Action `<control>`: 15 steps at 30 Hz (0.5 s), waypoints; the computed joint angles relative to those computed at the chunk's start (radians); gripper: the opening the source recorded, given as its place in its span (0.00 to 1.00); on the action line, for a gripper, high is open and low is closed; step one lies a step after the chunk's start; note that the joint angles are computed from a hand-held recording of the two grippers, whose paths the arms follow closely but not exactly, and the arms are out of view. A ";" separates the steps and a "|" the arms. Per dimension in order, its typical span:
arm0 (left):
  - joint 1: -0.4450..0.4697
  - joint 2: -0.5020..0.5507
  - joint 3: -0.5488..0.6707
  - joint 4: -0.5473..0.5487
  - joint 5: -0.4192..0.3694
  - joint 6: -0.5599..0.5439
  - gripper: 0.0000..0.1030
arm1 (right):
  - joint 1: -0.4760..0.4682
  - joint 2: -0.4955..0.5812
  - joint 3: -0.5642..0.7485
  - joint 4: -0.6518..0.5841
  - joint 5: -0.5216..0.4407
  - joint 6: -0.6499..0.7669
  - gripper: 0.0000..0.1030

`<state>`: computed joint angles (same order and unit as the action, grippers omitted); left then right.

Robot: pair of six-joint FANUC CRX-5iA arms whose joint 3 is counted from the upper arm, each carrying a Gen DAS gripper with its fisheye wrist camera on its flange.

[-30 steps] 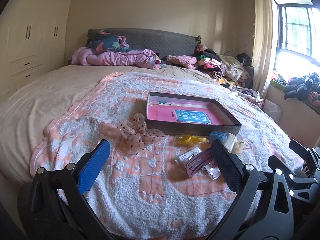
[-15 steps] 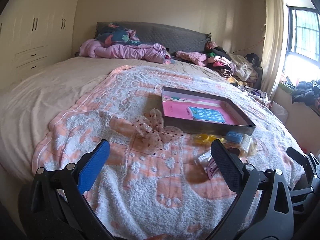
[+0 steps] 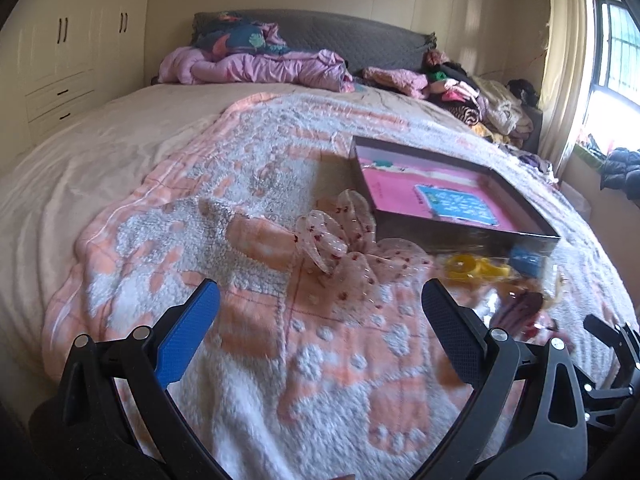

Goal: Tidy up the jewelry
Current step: 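Reach the left tool to the pink polka-dot bow while the right tool grasps the pink fluffy clip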

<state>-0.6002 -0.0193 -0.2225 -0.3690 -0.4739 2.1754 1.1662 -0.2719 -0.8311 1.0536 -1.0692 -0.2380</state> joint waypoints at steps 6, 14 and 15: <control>0.070 0.073 0.006 0.201 0.040 -0.207 0.89 | -0.036 0.000 -0.003 -0.039 0.049 0.032 0.59; 0.107 0.159 0.010 0.454 0.065 -0.473 0.82 | -0.060 -0.023 -0.024 -0.043 0.094 0.031 0.28; 0.107 0.169 0.010 0.492 0.062 -0.512 0.77 | -0.062 -0.026 -0.023 -0.046 0.097 0.031 0.27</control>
<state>-0.4932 0.1496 -0.2123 0.1227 -0.4123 1.6632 1.1040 -0.2977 -0.8539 1.0079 -0.9725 -0.2067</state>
